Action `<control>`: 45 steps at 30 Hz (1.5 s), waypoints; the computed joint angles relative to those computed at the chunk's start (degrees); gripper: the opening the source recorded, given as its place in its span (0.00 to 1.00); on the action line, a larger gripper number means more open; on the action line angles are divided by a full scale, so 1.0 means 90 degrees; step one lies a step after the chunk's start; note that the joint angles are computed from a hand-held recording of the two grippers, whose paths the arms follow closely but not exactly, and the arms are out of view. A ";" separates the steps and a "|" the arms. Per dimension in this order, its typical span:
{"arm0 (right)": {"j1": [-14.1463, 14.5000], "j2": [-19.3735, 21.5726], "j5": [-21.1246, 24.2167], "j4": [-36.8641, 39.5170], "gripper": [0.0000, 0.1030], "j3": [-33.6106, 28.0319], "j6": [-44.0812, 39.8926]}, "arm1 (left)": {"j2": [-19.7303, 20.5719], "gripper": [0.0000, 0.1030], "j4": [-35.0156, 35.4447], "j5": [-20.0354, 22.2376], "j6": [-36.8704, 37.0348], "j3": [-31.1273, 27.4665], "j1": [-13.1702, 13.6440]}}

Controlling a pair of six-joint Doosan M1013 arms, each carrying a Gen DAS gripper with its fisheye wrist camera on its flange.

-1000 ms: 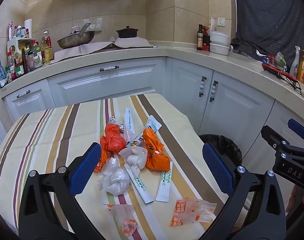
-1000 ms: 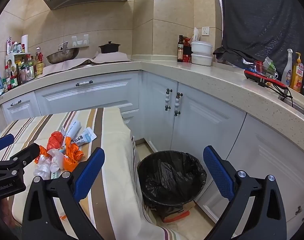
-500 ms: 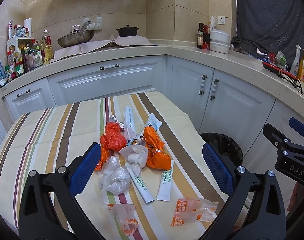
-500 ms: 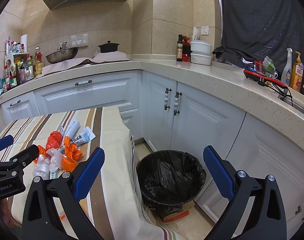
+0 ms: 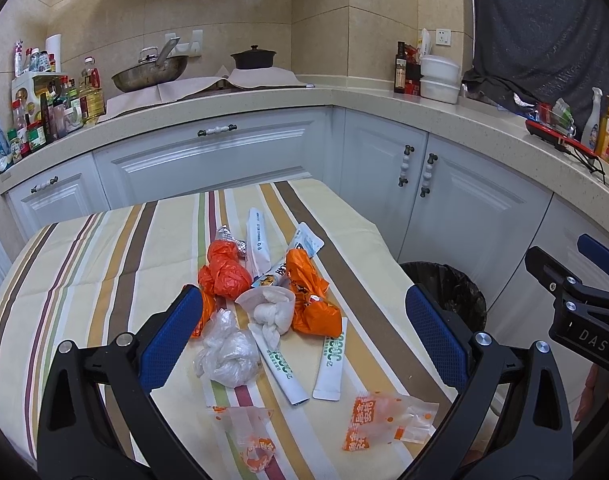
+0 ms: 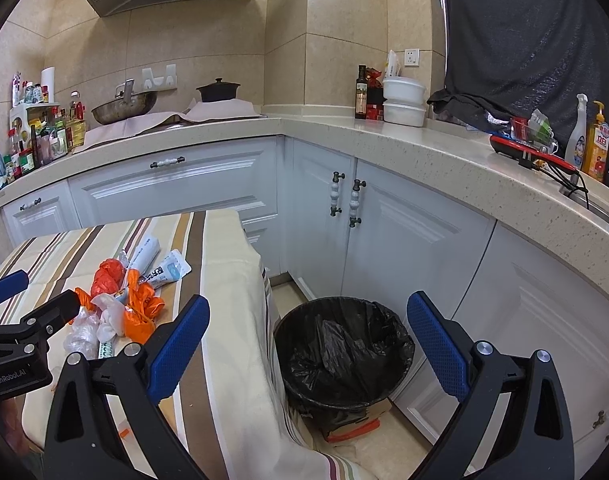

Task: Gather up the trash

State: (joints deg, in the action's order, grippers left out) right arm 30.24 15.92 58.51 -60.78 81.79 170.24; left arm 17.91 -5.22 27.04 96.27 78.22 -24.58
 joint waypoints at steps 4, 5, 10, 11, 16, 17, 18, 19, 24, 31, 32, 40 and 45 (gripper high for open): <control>0.0004 0.0037 0.0016 0.0012 0.94 -0.0032 -0.0017 | 0.0028 0.96 0.0063 0.0085 -0.0059 -0.0084 -0.0021; 0.0004 0.0039 0.0018 0.0008 0.94 -0.0033 -0.0012 | 0.0028 0.96 0.0058 0.0081 -0.0052 -0.0081 -0.0020; 0.0002 0.0033 0.0006 0.0010 0.94 -0.0025 -0.0010 | 0.0027 0.96 0.0029 0.0074 -0.0023 -0.0060 -0.0014; 0.0002 0.0036 0.0006 0.0009 0.94 -0.0026 -0.0012 | 0.0027 0.96 0.0031 0.0076 -0.0020 -0.0055 -0.0013; 0.0000 0.0042 -0.0004 0.0014 0.94 -0.0027 -0.0021 | 0.0056 0.96 0.0119 0.0132 -0.0107 -0.0122 -0.0039; 0.0000 0.0042 0.0001 0.0017 0.94 -0.0029 -0.0022 | 0.0056 0.96 0.0119 0.0131 -0.0104 -0.0121 -0.0040; 0.0002 0.0046 0.0000 0.0018 0.94 -0.0030 -0.0020 | 0.0055 0.96 0.0114 0.0129 -0.0097 -0.0119 -0.0041; 0.0002 0.0045 0.0004 0.0021 0.94 -0.0033 -0.0027 | 0.0052 0.96 0.0116 0.0121 -0.0098 -0.0113 -0.0042; 0.0002 0.0046 0.0003 0.0016 0.94 -0.0033 -0.0023 | 0.0057 0.96 0.0106 0.0152 -0.0100 -0.0129 -0.0039; 0.0002 0.0048 0.0008 0.0027 0.94 -0.0041 -0.0031 | 0.0057 0.96 0.0107 0.0155 -0.0105 -0.0122 -0.0044; 0.0002 0.0048 0.0008 0.0027 0.94 -0.0041 -0.0031 | 0.0056 0.96 0.0101 0.0158 -0.0100 -0.0122 -0.0043; 0.0003 0.0050 0.0008 0.0025 0.94 -0.0042 -0.0026 | 0.0062 0.96 0.0098 0.0152 -0.0091 -0.0123 -0.0036; 0.0003 0.0053 0.0005 0.0024 0.94 -0.0040 -0.0021 | 0.0062 0.96 0.0002 0.0110 -0.0006 -0.0098 -0.0027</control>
State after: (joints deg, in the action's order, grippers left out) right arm 30.27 16.40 58.55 -60.56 81.42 170.05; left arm 18.48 -5.20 28.02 96.22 77.34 -24.82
